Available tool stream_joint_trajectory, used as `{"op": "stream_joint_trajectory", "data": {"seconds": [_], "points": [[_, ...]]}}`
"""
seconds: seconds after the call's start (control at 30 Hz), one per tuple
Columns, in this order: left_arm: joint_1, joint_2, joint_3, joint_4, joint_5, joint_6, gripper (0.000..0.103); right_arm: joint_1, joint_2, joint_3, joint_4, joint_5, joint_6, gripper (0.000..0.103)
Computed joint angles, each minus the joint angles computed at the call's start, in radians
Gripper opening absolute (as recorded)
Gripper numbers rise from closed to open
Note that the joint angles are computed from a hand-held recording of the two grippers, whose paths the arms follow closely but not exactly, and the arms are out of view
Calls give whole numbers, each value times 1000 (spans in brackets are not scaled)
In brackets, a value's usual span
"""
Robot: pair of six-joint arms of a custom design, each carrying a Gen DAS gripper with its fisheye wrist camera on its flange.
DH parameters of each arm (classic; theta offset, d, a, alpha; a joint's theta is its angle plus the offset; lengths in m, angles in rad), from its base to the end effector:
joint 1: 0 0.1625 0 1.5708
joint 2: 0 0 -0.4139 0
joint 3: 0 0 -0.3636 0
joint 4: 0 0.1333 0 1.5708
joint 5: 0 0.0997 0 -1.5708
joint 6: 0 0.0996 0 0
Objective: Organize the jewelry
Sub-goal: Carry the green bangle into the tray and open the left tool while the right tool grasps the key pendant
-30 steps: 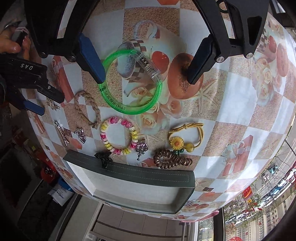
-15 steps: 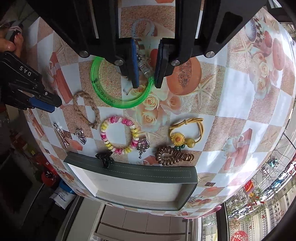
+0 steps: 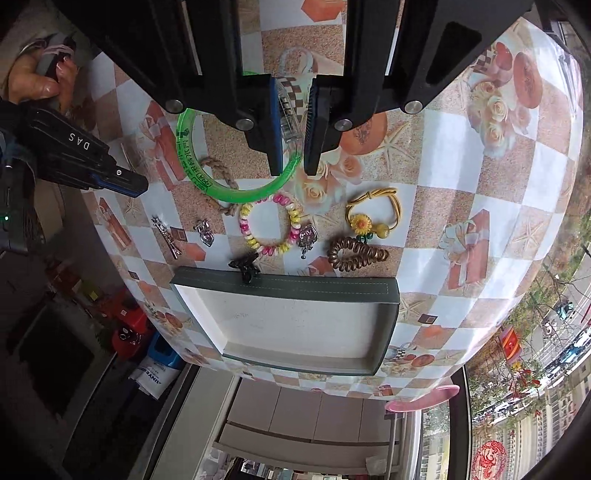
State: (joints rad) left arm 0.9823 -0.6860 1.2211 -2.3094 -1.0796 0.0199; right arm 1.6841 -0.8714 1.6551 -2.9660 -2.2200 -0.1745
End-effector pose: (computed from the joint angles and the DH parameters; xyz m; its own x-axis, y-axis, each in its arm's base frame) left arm -0.2655 -0.7226 0.1734 -0.7754 0.4263 -0.4659 0.5592 0.8063 -0.1929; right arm 0.1462 -0.6387 0.2148 -0.8020 0.1097 0.5872 -0.2354 0.8454 -0.4794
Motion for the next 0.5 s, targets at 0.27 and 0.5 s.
{"op": "stream_joint_trajectory", "data": {"seconds": [0.27,0.5], "points": [[-16,48,-211,99,-32,30,24,36,-18,-84,39,81,35,9],[-18,194,-532,182,-38,61,24,58,35,-273,142,116,38,9]]}}
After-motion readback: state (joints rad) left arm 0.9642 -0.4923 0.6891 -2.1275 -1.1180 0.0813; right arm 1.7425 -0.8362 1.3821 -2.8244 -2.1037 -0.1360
